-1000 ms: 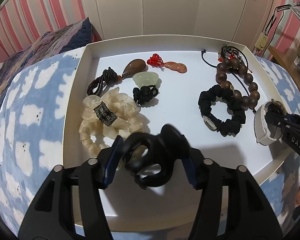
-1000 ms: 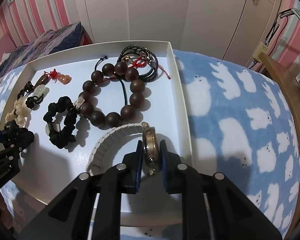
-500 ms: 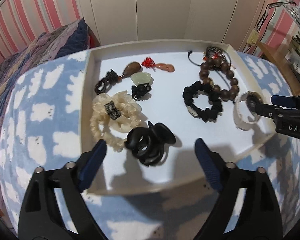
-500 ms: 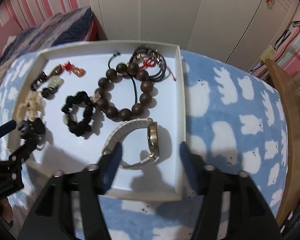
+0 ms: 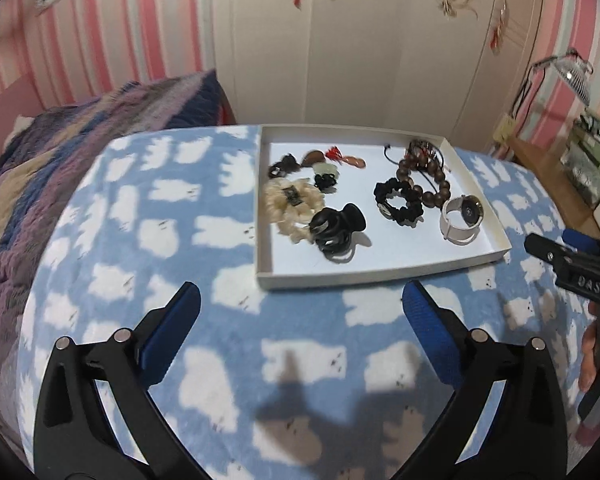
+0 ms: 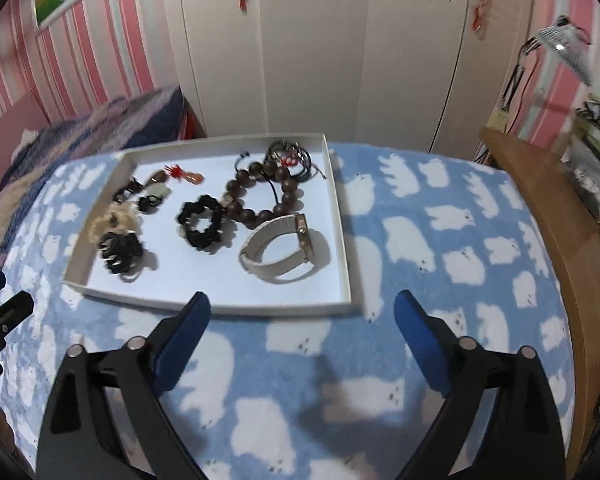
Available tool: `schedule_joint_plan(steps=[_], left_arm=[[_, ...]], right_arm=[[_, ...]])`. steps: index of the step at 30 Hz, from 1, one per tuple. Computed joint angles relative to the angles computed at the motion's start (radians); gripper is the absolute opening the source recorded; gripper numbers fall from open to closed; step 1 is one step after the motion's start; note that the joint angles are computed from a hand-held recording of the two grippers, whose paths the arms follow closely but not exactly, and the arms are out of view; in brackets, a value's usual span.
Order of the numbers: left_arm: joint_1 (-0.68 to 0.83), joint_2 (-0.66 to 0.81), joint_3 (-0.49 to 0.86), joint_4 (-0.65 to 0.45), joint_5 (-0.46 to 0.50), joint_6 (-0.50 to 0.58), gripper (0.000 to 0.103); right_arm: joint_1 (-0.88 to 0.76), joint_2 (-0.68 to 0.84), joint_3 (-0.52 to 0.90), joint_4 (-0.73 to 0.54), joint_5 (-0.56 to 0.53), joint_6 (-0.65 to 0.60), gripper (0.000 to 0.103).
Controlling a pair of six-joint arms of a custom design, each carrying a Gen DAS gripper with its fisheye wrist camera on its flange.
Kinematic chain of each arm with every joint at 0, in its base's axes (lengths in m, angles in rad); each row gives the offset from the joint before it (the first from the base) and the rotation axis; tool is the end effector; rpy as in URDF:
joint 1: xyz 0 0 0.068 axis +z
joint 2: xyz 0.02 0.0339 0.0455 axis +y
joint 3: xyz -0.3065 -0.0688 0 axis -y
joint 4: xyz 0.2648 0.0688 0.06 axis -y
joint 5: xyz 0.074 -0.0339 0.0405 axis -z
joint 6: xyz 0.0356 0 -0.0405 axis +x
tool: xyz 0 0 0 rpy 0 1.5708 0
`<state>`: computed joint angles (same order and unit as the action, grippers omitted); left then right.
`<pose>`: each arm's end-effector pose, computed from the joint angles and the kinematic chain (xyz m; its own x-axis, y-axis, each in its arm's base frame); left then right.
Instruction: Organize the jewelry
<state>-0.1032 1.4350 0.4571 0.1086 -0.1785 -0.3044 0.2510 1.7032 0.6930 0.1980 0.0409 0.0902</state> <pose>0.2459 -0.0191 0.1478 -0.7211 -0.2219 -0.6563 -0.2397 0.9687 -0.0640 0.3175 0.0799 0.1454 -0.7201 -0.0917 -0.6878 -0.1567 0.9871 0.0324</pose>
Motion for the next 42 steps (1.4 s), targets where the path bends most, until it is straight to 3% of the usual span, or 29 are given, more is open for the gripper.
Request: schedule_joint_plan(steps=[8,12,18,24,30,37,42], left_arm=[[-0.110,-0.253,-0.215,0.052,-0.121,-0.066,0.100],[-0.154,-0.315,-0.274,0.077,-0.193,-0.081,0.100],[-0.149,-0.366,-0.300,0.078,-0.169,-0.068,0.100],[-0.198,-0.345,-0.304,0.087,-0.246,-0.090,0.100],[-0.267,-0.354,-0.315,0.090,-0.356,-0.128,0.100],[-0.290,-0.325,-0.323,0.118,-0.385,-0.141,0.100],[-0.299,-0.318,-0.328,0.136,-0.397,-0.141,0.100]], right_arm=[[0.083,-0.159,-0.311,0.298,0.053,0.074,0.098],[0.135,-0.200,-0.378,0.357,0.102,0.083,0.101],[0.172,-0.204,-0.421,0.431,0.168,0.084,0.101],[0.189,-0.200,-0.444,0.464,0.198,0.104,0.101],[0.247,-0.193,-0.473,0.537,0.293,0.108,0.101],[0.262,-0.133,-0.491,0.640,0.325,0.109,0.101],[0.254,-0.121,-0.487,0.642,0.313,0.111,0.101]])
